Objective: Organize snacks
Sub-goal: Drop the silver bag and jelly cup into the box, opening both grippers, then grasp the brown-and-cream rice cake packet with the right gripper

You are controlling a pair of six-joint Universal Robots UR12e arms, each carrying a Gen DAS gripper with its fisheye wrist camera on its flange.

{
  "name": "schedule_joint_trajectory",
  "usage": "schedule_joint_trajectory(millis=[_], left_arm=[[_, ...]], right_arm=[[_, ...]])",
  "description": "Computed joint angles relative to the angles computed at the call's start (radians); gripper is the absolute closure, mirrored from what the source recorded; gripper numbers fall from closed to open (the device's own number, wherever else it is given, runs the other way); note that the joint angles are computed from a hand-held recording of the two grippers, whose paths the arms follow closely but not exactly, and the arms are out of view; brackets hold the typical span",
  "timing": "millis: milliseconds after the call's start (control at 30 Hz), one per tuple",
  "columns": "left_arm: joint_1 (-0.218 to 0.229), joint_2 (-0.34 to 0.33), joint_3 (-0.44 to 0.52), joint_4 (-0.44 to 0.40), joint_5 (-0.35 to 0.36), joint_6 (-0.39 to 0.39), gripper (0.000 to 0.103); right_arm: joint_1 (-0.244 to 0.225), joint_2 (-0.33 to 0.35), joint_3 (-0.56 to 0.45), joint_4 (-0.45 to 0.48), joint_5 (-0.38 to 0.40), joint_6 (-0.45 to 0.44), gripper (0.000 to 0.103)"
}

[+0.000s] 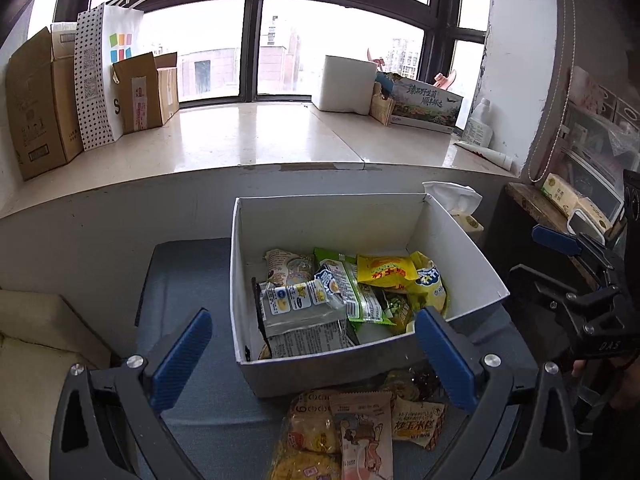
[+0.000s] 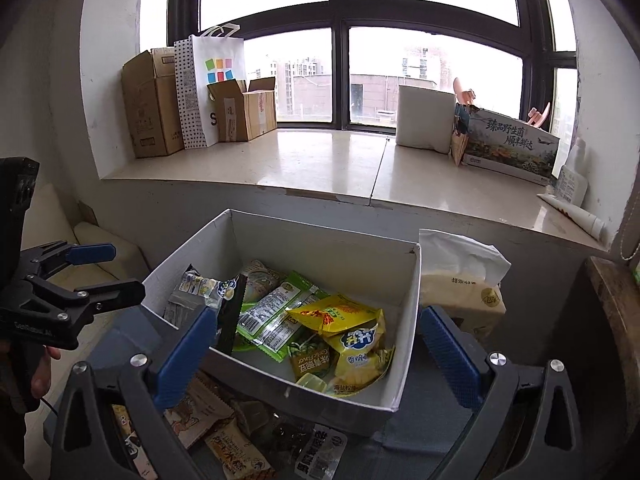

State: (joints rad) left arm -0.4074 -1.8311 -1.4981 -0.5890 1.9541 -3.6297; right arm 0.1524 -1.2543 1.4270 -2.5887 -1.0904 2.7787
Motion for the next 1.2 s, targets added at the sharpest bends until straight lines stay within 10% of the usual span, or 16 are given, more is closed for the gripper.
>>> schedule_joint_trajectory(millis=[300, 533, 1200], left_arm=[[-0.098, 0.083, -0.134, 0.025, 0.068, -0.043, 0.000], [-0.142, 0.114, -0.204, 0.034, 0.044, -0.136, 0.000], [-0.150, 0.113, -0.221, -0.011, -0.001, -0.178, 0.000]], right_arm=[[-0.058, -0.127, 0.238, -0.031, 0.056, 0.044, 0.000], [-0.041, -0.157, 0.327, 0.034, 0.019, -0.141, 0.000], [0.064, -0.038, 0.202, 0.145, -0.099, -0.318, 0.000]])
